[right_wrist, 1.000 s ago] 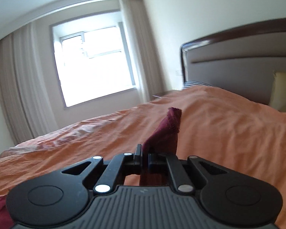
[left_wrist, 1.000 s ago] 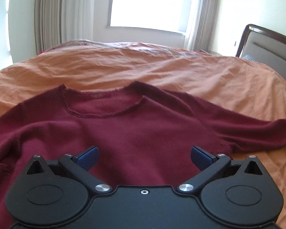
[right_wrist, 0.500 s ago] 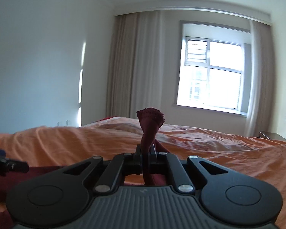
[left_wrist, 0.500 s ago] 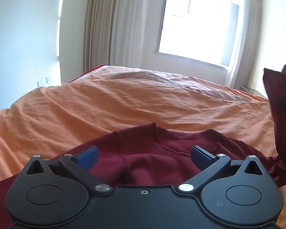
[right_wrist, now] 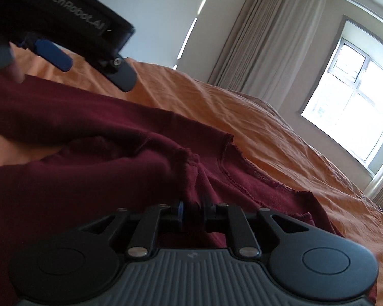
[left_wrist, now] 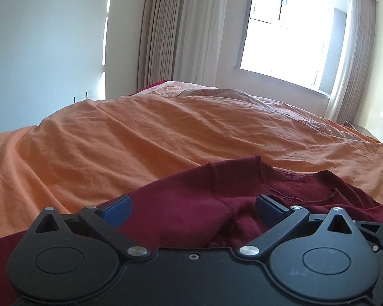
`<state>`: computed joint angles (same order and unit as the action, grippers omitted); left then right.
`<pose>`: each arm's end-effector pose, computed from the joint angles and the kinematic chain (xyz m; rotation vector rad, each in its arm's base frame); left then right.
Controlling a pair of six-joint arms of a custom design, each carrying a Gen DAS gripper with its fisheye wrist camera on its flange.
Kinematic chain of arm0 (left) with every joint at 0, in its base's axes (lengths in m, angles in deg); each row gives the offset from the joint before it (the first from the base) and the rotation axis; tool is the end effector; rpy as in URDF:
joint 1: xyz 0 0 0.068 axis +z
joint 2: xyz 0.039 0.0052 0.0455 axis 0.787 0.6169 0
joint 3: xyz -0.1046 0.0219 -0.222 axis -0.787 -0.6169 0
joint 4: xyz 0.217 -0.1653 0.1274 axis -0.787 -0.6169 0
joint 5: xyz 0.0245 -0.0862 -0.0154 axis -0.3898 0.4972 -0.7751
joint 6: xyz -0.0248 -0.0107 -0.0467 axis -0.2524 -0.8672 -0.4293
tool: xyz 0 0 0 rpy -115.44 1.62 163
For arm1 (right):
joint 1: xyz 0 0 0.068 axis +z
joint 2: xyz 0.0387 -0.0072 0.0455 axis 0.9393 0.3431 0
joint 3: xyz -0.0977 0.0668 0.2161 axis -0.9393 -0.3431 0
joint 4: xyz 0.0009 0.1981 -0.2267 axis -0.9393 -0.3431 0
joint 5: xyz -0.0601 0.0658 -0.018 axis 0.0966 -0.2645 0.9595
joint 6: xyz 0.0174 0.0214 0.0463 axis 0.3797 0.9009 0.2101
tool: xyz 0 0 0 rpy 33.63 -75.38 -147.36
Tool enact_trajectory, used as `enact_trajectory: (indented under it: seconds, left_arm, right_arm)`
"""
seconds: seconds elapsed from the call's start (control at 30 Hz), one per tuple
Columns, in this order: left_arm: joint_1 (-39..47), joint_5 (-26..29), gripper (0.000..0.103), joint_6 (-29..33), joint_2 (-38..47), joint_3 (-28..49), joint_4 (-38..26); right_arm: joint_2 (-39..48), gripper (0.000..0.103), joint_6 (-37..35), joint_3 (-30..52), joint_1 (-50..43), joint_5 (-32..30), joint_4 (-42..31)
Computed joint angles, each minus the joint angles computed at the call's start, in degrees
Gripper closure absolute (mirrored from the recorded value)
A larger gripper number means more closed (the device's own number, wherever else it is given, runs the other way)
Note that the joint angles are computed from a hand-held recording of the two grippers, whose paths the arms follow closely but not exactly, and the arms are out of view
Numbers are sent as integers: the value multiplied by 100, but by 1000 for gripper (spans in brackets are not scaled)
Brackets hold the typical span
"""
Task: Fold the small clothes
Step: 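Lift the sleeve with the right gripper and lay it across the sweater body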
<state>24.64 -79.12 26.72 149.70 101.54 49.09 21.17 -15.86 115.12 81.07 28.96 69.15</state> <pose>0.3032 -0.1351 0.1702 -0.3532 2.0947 0.0331 0.3304 0.0730 0.1205 -0.9559 1.9091 -0.0058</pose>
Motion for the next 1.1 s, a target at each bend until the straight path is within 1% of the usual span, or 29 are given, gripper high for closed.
enact_trajectory:
  seconds: [0.03, 0.07, 0.13, 0.17, 0.2, 0.23, 0.27, 0.33, 0.4, 0.47, 0.5, 0.6, 0.63, 0.67, 0.73, 0.77, 0.8, 0.87, 0.93, 1.0, 1.03, 1.07, 1.1]
  left_arm:
    - [-19, 14, 1, 4, 88, 19, 82]
    - [-38, 29, 1, 17, 169, 36, 172]
    - [-83, 73, 1, 14, 350, 102, 331]
    - [-113, 100, 1, -10, 445, 135, 415]
    - [-154, 124, 1, -37, 553, 177, 507]
    - [-190, 160, 1, -44, 685, 224, 622]
    - [-229, 203, 1, -42, 842, 292, 725]
    - [-334, 215, 1, -59, 1158, 447, 864]
    - [-448, 142, 0, -33, 1566, 664, 994]
    - [-558, -60, 1, -19, 1976, 925, 1019]
    - [-596, -160, 1, -6, 2171, 1052, 1013]
    - [-679, -431, 0, 83, 2603, 1349, 900]
    - [-699, -508, 0, 118, 2721, 1440, 840]
    - [-705, -538, 0, 143, 2800, 1494, 797]
    - [-702, -524, 0, 154, 2895, 1545, 749]
    - [-688, -501, 0, 148, 2913, 1539, 734]
    - [-684, -488, 0, 127, 2964, 1554, 722]
    - [-691, -494, 0, 120, 3068, 1558, 754]
    - [-704, -528, 0, 155, 3178, 1591, 795]
    - [-711, -544, 0, 168, 3202, 1604, 791]
    - [-703, -526, 0, 163, 3197, 1596, 797]
    - [-692, -498, 0, 153, 3180, 1578, 805]
    - [-685, -474, 0, 140, 3168, 1560, 820]
  right_arm:
    - [-84, 49, -59, -16, -41, -98, -100]
    - [-305, 45, -180, -151, -181, -284, -200]
    - [-697, 31, -373, -390, -480, -621, -374]
    - [-901, 25, -454, -476, -685, -835, -542]
    - [-1056, 22, -512, -464, -937, -1094, -794]
    - [-1152, 15, -538, -460, -1168, -1315, -973]
    - [-1289, 11, -565, -478, -1471, -1568, -1169]
    - [-1428, 9, -626, -467, -2028, -1953, -1424]
    - [-1382, 5, -675, -392, -2549, -2206, -1512]
    - [-1130, 2, -600, -169, -3013, -2340, -1512]
    - [-984, 2, -519, -29, -3192, -2372, -1546]
    - [-225, 2, 97, 718, -3604, -2366, -1622]
    - [177, 2, 459, 1053, -3703, -2324, -1521]
    - [499, 6, 780, 1283, -3792, -2250, -1375]
    - [1074, 20, 1246, 1811, -3942, -2158, -1257]
    - [1349, 23, 1423, 2100, -3990, -2144, -1307]
    - [1661, 23, 1626, 2427, -4061, -2200, -1394]
    - [2219, 29, 2033, 3129, -4163, -2359, -1767]
    - [2685, 32, 2330, 3798, -4185, -2596, -2276]
    - [3059, 37, 2657, 4360, -4172, -2774, -2697]
    - [3216, 46, 2810, 4568, -4163, -2824, -2785]
    - [3353, 60, 2875, 4775, -4153, -2868, -2918]
    - [3478, 70, 2913, 4956, -4125, -2839, -3010]
